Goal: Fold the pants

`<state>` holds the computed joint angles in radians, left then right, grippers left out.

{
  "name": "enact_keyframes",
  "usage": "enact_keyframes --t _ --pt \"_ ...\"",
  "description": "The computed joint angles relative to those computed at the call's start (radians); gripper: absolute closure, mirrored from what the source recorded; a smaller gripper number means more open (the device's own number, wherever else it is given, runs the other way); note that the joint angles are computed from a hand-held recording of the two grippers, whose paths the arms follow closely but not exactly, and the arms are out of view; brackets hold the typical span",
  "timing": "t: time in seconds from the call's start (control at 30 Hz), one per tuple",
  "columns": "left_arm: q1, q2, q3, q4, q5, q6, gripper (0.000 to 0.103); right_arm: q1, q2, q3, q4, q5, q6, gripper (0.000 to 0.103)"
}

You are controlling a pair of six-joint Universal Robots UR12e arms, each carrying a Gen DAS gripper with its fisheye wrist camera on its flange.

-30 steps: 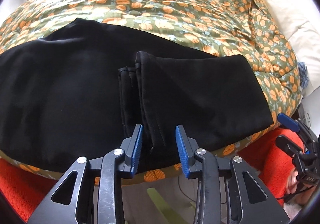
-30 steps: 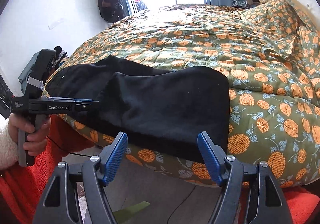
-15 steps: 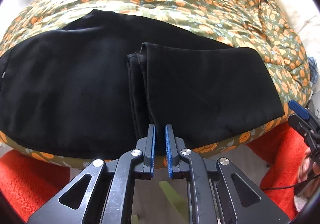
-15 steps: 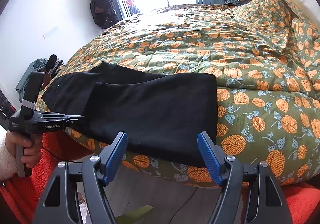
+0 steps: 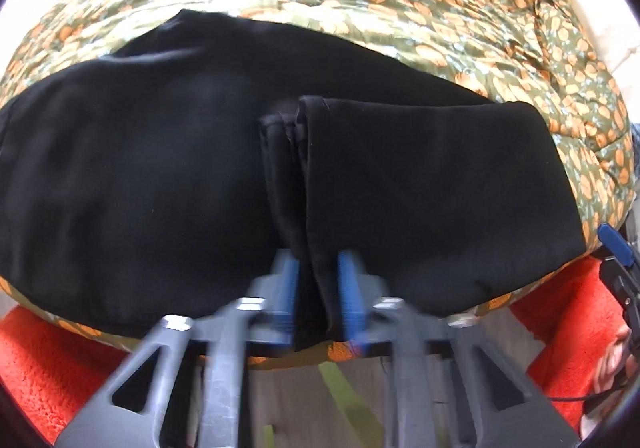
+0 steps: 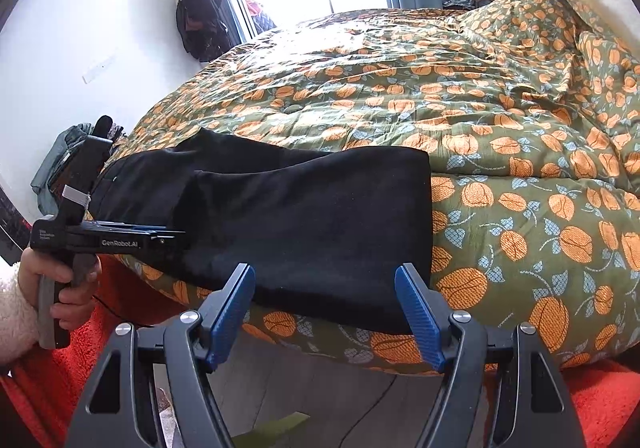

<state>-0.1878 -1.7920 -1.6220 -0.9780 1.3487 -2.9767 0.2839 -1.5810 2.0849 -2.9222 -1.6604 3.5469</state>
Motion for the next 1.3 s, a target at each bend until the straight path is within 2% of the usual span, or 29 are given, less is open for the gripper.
enact_keyframes --t 0.1,0.2,0.27,0.3,0.37,0.4,0.43,0.47,0.5,0.57,0.6,0.63,0.73,0.83,0.87,0.93,0.97,1.1,1.23,1.3 --pt "0.016 0.020 -0.015 0.067 -0.051 0.025 0.096 -0.007 -0.006 0.006 -0.004 0.001 0.013 0.031" --pt "0.035 0.024 -0.013 0.129 -0.053 0.007 0.096 -0.025 -0.016 0.013 -0.022 -0.001 0.034 0.031" --pt "0.038 0.016 -0.008 0.119 -0.042 0.016 0.096 -0.037 -0.016 0.001 -0.020 -0.004 0.017 0.031" --pt "0.038 0.011 -0.005 0.102 -0.043 0.020 0.096 -0.047 -0.012 -0.009 -0.022 0.016 -0.002 0.031" --pt "0.026 0.008 -0.016 0.106 -0.020 0.032 0.096 -0.061 0.005 -0.033 -0.038 0.062 -0.050 0.038" --pt "0.021 0.007 -0.019 0.117 -0.006 0.037 0.096 -0.070 0.017 -0.047 -0.040 0.102 -0.071 0.040" --pt "0.018 0.011 -0.031 0.132 0.007 0.041 0.096 -0.082 0.032 -0.058 -0.038 0.151 -0.085 0.046" --pt "0.018 0.013 -0.039 0.145 0.015 0.042 0.095 -0.094 0.049 -0.066 -0.028 0.197 -0.088 0.055" --pt "0.023 0.015 -0.046 0.149 0.011 0.042 0.095 -0.104 0.068 -0.076 0.009 0.228 -0.082 0.058" --pt "0.030 0.008 -0.037 0.131 -0.010 0.022 0.093 -0.117 0.109 -0.100 0.171 0.256 -0.068 0.069" --pt "0.033 0.010 -0.040 0.130 -0.013 0.021 0.093 -0.121 0.117 -0.106 0.213 0.262 -0.070 0.072" --pt "0.030 0.002 -0.033 0.134 -0.011 0.020 0.093 -0.121 0.112 -0.109 0.212 0.254 -0.077 0.078" --pt "0.030 0.000 -0.039 0.147 -0.009 0.018 0.092 -0.133 0.098 -0.129 0.166 0.246 -0.083 0.078" --pt "0.030 -0.003 -0.037 0.147 -0.012 0.012 0.092 -0.152 0.115 -0.155 0.124 0.232 -0.053 0.078" --pt "0.031 -0.003 -0.037 0.146 -0.015 0.011 0.092 -0.160 0.127 -0.165 0.138 0.229 -0.033 0.078" --pt "0.034 -0.003 -0.035 0.139 -0.027 0.008 0.090 -0.173 0.160 -0.193 0.252 0.226 -0.016 0.078" --pt "0.034 -0.003 -0.036 0.139 -0.027 0.008 0.090 -0.180 0.173 -0.199 0.278 0.242 -0.010 0.084" --pt "0.034 -0.001 -0.043 0.150 -0.027 0.005 0.087 -0.165 0.123 -0.162 0.198 0.206 -0.018 0.084" --pt "0.037 -0.004 -0.041 0.145 -0.039 -0.003 0.086 -0.159 0.039 -0.084 0.109 0.289 -0.005 0.084" --pt "0.038 -0.005 -0.041 0.145 -0.041 -0.004 0.086 -0.151 0.018 -0.051 0.119 0.332 0.008 0.084"
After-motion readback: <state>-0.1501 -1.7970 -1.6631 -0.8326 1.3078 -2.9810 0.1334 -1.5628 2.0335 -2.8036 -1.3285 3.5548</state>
